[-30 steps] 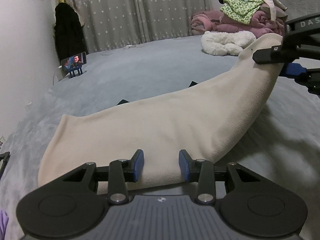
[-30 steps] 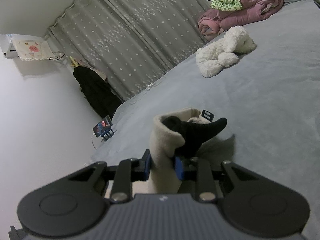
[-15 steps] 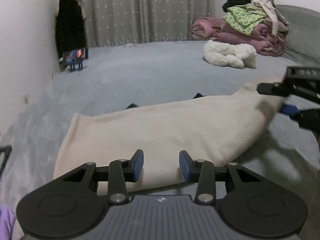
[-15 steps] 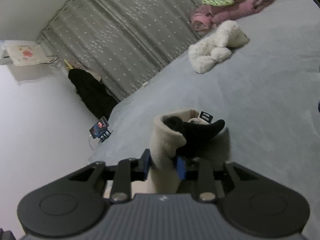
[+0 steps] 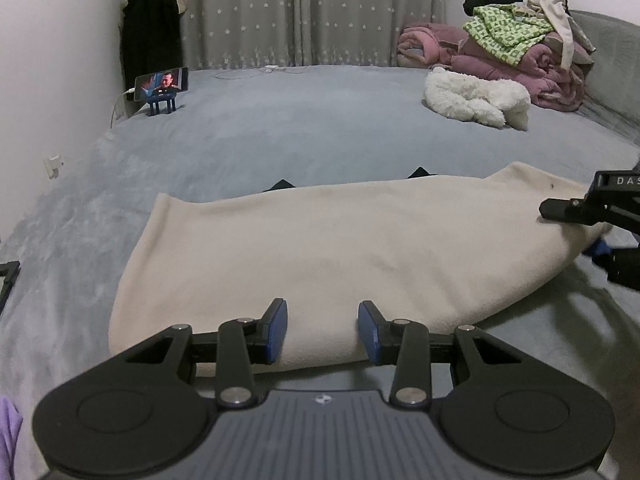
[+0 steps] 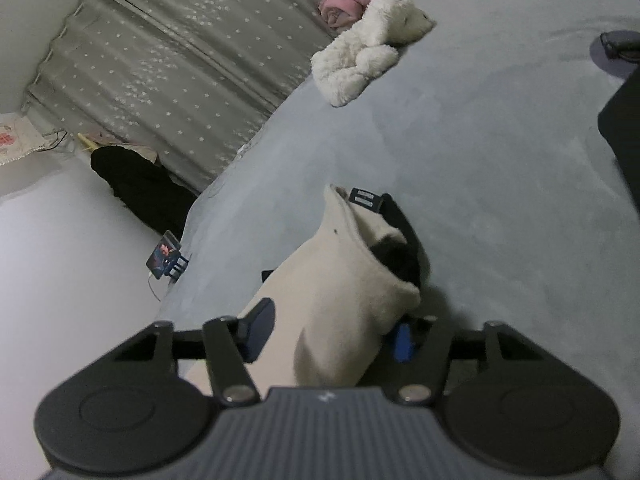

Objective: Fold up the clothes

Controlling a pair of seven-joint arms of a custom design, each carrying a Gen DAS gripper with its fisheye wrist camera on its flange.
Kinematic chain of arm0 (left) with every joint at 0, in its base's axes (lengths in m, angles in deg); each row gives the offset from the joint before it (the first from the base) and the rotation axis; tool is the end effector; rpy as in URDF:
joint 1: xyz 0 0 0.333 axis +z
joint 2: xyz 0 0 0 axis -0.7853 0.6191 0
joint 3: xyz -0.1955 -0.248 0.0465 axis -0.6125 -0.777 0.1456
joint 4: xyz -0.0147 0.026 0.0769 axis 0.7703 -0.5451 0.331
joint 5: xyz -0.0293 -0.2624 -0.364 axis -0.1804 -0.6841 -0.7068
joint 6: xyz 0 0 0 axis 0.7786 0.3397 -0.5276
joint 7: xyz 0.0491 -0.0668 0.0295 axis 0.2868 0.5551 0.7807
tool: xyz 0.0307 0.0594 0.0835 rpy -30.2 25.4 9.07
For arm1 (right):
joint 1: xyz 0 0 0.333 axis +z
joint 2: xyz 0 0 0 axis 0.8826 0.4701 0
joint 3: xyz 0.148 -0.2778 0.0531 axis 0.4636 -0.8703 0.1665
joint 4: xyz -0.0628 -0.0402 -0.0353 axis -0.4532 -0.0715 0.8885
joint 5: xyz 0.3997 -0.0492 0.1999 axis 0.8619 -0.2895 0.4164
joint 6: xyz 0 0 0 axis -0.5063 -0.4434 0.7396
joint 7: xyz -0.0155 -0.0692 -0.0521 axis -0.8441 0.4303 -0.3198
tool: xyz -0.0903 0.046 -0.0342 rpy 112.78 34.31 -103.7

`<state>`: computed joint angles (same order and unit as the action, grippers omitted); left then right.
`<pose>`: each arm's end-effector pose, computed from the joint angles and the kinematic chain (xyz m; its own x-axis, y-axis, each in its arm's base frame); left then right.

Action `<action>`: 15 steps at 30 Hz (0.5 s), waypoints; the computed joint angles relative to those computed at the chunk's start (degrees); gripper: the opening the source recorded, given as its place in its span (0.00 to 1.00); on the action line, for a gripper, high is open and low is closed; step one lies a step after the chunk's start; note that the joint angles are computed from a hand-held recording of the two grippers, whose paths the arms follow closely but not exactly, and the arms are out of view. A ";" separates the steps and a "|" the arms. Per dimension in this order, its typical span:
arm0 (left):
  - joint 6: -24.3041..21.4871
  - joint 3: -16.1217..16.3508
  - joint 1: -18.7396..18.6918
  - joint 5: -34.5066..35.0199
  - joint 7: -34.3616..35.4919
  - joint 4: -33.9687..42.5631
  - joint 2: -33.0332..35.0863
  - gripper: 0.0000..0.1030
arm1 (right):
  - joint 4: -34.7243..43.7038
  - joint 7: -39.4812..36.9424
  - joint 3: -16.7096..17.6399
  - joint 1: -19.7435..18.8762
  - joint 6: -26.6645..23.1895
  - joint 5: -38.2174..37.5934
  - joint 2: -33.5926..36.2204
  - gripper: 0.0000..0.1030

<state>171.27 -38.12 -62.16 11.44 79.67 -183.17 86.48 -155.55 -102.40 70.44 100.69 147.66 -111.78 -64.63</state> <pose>0.5680 -0.2180 0.3808 -0.4722 -0.8815 -0.0011 -0.5623 0.3021 -0.7698 0.4863 0.4711 0.3309 -0.4344 -0.5477 -0.7151 -0.2204 0.8344 -0.5052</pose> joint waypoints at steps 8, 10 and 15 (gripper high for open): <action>-3.34 1.79 -0.07 3.73 -5.66 0.24 -0.45 0.37 | 1.97 -10.43 0.48 1.58 -5.39 0.74 0.30 0.23; -4.08 2.03 0.09 3.12 -6.20 0.65 -0.48 0.37 | 3.92 -16.95 0.70 2.54 -8.24 1.62 1.24 0.22; -5.10 2.39 -0.20 2.53 -5.80 0.19 -1.24 0.37 | 7.38 -26.57 0.50 5.06 -13.09 2.89 2.82 0.22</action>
<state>166.16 -35.73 -62.36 13.97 73.88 -182.98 85.24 -148.17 -128.97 70.94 105.74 134.57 -108.90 -61.80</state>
